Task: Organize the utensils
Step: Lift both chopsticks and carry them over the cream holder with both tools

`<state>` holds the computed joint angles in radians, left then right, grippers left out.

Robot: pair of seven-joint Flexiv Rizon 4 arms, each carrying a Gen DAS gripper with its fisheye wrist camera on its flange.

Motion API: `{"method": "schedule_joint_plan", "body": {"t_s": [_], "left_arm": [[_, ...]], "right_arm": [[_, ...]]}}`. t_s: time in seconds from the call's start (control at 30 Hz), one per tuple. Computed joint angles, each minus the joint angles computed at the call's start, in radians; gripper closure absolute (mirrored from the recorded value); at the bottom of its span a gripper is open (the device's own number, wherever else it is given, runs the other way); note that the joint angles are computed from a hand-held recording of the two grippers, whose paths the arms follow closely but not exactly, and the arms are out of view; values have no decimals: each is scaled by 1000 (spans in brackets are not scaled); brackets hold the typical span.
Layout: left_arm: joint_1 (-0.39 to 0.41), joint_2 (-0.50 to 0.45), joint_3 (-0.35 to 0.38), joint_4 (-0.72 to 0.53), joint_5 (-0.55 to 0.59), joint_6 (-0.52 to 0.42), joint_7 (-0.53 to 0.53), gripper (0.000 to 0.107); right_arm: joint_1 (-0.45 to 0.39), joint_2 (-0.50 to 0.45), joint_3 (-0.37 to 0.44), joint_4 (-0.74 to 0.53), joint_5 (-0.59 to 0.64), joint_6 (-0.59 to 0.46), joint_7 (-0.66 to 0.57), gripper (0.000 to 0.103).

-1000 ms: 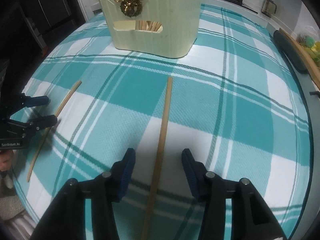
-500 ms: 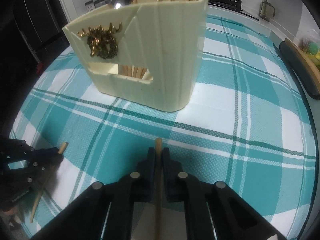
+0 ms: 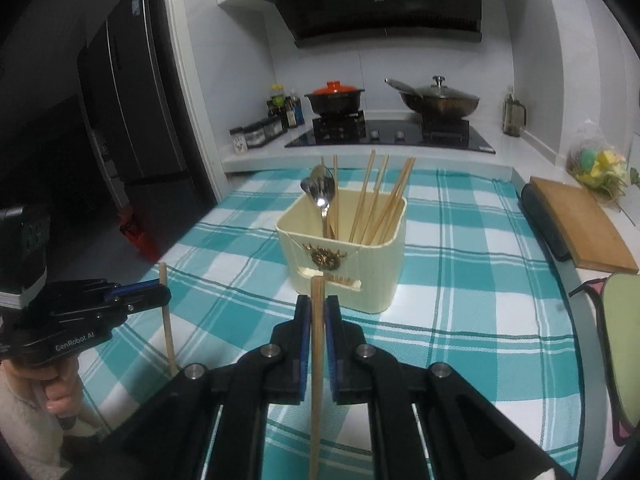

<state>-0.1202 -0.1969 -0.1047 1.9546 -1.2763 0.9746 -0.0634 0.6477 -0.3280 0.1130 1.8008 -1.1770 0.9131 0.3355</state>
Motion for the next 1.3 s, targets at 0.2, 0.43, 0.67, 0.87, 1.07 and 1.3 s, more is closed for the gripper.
{"method": "schedule_joint_plan", "body": {"t_s": [0.2, 0.43, 0.67, 0.87, 1.07, 1.3], "left_arm": [[-13, 49, 8, 17, -141, -18, 65, 103], [-18, 64, 26, 2, -151, -60, 53, 103], [-1, 25, 20, -63, -71, -96, -21, 103], [22, -22, -10, -201, -51, -117, -88, 103], [-4, -119, -78, -406, -76, 26, -75, 103], [-31, -329, -145, -666, 134, 136, -215, 103]], "right_arm": [[63, 31, 8, -25, -121, -164, 53, 96], [53, 42, 20, -29, -269, -217, 143, 96], [27, 29, 26, -34, -244, -192, 128, 96], [-18, 33, -3, -61, -259, -136, 101, 96], [-79, 5, -58, -174, -327, -70, 28, 96], [-145, -79, -132, -302, -356, 35, 28, 96]]}}
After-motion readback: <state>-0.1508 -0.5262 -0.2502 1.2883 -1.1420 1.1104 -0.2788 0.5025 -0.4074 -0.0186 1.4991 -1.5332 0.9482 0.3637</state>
